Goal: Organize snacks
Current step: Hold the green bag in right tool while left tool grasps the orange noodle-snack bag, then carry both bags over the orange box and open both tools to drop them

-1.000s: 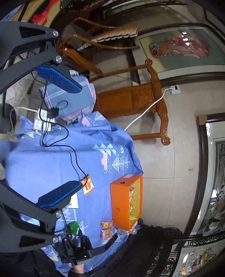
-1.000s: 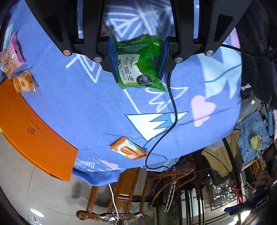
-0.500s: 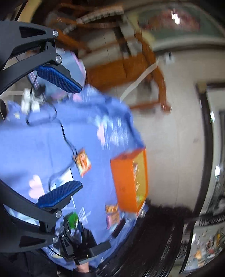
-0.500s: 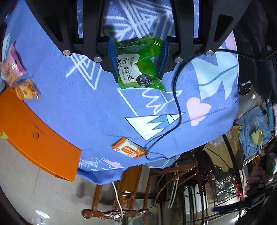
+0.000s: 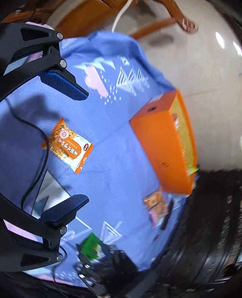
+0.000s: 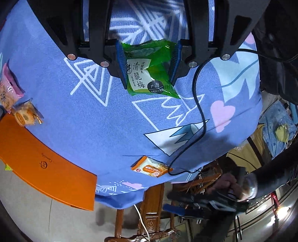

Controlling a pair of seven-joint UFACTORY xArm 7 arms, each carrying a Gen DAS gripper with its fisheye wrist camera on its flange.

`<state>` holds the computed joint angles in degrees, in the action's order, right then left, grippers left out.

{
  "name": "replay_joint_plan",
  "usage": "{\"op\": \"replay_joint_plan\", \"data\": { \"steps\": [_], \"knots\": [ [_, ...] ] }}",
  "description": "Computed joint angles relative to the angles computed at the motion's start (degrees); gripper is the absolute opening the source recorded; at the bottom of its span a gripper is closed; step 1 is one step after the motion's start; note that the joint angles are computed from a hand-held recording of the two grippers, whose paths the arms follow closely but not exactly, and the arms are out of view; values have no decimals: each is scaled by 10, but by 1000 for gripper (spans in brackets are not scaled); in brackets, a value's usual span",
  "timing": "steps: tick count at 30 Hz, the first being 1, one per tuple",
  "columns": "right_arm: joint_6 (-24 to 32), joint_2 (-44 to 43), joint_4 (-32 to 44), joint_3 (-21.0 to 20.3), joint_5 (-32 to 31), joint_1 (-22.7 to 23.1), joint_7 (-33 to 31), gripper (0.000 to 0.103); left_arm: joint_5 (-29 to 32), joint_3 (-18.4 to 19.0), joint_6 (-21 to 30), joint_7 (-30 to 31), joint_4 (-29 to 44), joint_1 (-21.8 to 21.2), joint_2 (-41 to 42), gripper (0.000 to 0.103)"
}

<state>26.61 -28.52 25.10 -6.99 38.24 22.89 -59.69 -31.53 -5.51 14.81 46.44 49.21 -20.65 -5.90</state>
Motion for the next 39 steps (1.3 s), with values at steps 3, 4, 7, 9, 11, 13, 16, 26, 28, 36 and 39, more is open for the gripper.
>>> {"op": "replay_joint_plan", "data": {
  "steps": [3,4,7,9,11,13,16,26,28,36,39],
  "knots": [
    [3,8,6,0,7,-1,10,44,-23,1,23,64,27,0,39,99],
    [4,8,6,-1,10,-2,13,44,-28,-2,32,90,35,5,54,99],
    [1,2,1,3,16,-6,24,44,-19,-17,38,123,53,24,88,99],
    [-3,4,1,5,19,-5,31,44,-17,-28,45,130,65,39,106,99],
    [-7,8,3,7,17,-5,37,44,-34,-38,59,144,76,55,120,98],
    [-8,9,3,11,12,-7,45,44,-57,-47,87,167,88,72,132,90],
    [-10,11,4,11,10,-5,53,44,-100,-56,101,205,90,86,132,81],
    [-24,7,-4,10,6,-1,56,44,-127,-50,94,221,47,70,92,55],
    [-35,4,-9,16,-1,-1,64,44,-126,-48,83,205,34,63,82,49],
    [-65,-24,-32,2,-13,8,106,42,-94,-46,3,102,-9,27,58,44],
    [-78,-44,-42,-11,-11,11,122,42,-61,-49,-13,50,-15,13,50,43]
  ]
}}
